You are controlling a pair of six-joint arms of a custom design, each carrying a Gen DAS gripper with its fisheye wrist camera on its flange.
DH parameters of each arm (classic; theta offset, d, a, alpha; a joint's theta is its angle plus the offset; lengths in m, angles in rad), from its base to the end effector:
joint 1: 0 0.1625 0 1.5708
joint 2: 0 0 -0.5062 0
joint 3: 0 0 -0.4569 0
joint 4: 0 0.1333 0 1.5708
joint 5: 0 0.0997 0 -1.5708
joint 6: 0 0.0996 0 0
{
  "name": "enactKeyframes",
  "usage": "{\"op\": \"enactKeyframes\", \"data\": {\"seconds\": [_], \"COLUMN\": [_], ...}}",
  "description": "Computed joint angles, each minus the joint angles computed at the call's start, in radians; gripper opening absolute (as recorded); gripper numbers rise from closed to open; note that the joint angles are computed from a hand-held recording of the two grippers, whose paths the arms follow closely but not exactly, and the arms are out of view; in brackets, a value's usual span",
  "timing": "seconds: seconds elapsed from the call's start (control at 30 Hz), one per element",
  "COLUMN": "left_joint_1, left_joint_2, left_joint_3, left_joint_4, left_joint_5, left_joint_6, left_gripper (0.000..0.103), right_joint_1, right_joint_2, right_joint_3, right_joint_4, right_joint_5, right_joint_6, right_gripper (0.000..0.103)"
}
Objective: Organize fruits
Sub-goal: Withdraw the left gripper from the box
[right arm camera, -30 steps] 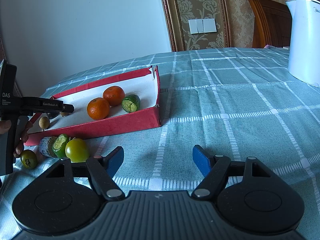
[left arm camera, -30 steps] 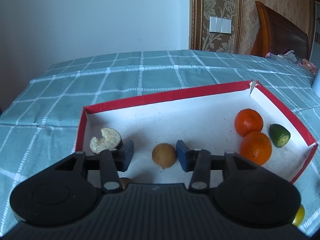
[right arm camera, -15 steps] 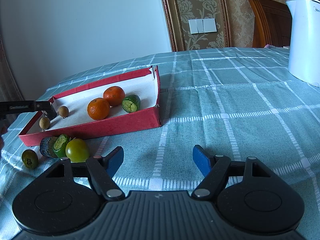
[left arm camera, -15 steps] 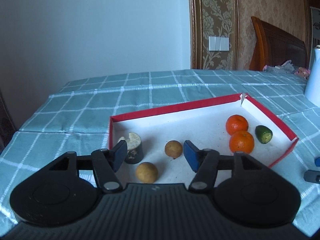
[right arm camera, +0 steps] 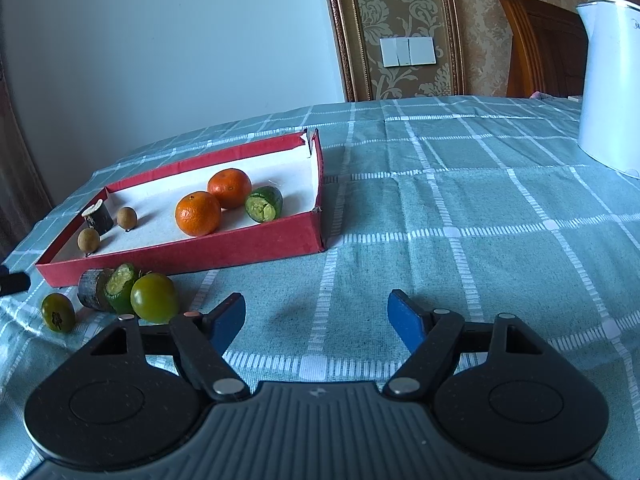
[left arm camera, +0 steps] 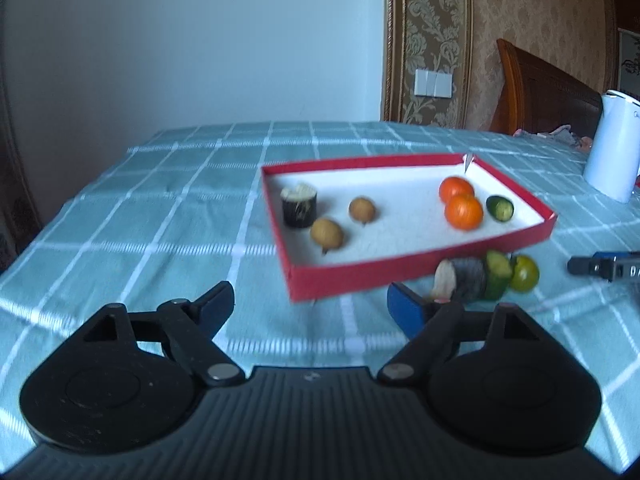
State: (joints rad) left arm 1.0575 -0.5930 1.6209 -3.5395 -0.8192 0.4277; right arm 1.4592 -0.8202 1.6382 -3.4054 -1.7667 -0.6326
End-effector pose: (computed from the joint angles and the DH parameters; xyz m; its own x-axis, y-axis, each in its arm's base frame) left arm -0.2044 -0.7725 0.0919 -0.7056 0.1020 -0.7012 0.6396 0.5175 -0.5684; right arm 0.0249 -0.8009 0.2326 -0.8059 -0.0885 0.5854 -0.5182 0.5836 -0.6252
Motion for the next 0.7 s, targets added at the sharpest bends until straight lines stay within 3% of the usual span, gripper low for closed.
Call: {"op": "enactKeyframes", "data": {"seconds": [0.27,0.7], "left_joint_1": [0.026,0.036], "left_joint_2": [-0.005,0.011], "left_joint_3": [0.010,-0.028], "left_joint_4": [0.032,0.077], "left_joint_5": [0.026,0.045], "left_joint_6": [-0.059,-0.067], "left_gripper": [0.083,0.097], "right_joint_1": [0.014,0.067], "right_joint_2": [-0.006,0.069], "right_joint_3": [0.042,-0.019], "right_joint_4": [0.000,0.033], "right_joint_5": [0.043,-0.009], "right_joint_6": [-0.081,-0.224], "right_gripper": [0.078,0.076]}}
